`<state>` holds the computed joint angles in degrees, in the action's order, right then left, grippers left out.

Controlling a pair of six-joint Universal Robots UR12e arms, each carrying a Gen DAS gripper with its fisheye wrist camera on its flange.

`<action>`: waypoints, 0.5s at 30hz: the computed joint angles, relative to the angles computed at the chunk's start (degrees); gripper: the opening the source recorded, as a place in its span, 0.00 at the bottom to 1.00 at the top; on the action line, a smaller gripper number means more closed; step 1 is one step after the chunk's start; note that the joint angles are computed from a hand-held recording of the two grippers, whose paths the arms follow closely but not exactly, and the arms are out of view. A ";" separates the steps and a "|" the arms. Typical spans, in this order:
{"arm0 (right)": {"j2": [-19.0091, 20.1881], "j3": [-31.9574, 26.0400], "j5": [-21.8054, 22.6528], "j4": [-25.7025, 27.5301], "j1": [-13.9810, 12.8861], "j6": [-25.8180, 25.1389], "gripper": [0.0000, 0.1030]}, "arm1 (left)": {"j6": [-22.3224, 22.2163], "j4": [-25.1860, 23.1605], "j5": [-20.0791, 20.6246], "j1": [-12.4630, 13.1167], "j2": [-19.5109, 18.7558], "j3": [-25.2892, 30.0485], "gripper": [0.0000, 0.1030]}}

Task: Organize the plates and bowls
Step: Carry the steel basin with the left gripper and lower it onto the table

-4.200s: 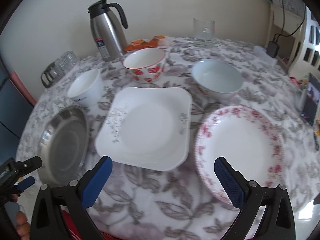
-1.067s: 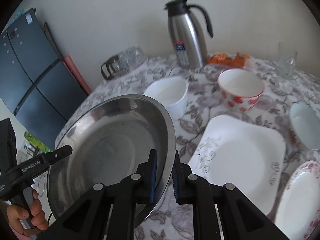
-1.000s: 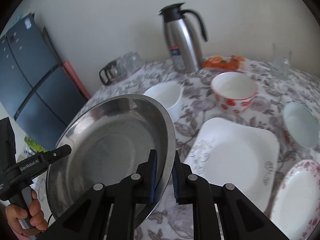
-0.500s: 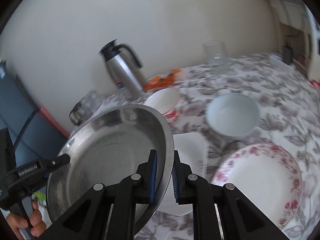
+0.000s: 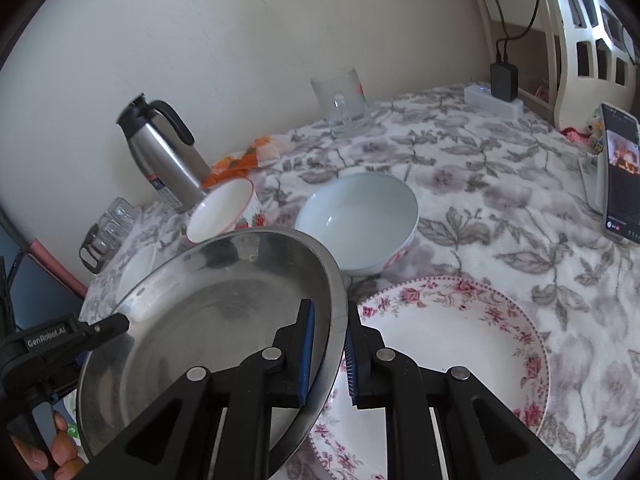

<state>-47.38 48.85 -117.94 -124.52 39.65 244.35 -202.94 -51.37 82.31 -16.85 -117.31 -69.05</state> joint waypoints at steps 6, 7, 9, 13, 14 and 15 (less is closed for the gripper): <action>1.61 -2.54 0.71 3.06 -0.10 -1.74 0.16 | 0.40 -0.02 2.14 -0.15 -0.93 0.38 0.34; 1.95 -3.10 1.15 3.71 -0.16 -2.03 0.16 | 0.38 0.12 2.44 -0.15 -1.05 0.47 0.34; 2.78 -4.50 1.78 5.39 -0.22 -2.91 0.16 | 0.68 0.49 3.45 -0.18 -1.25 0.57 0.34; 4.12 -6.70 1.98 7.68 -0.29 -4.01 0.17 | 0.99 0.66 4.59 -0.14 -1.66 0.79 0.34; 4.37 -7.13 2.14 7.97 -0.32 -4.20 0.17 | 1.11 0.51 5.05 -0.17 -1.80 0.91 0.34; 4.58 -7.50 2.16 8.22 -0.30 -4.46 0.17 | 1.18 0.15 5.51 -0.18 -1.98 1.08 0.34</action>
<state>-42.79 41.35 -115.78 -116.30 39.35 239.88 -201.76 -51.22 87.82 -17.03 -119.29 -67.97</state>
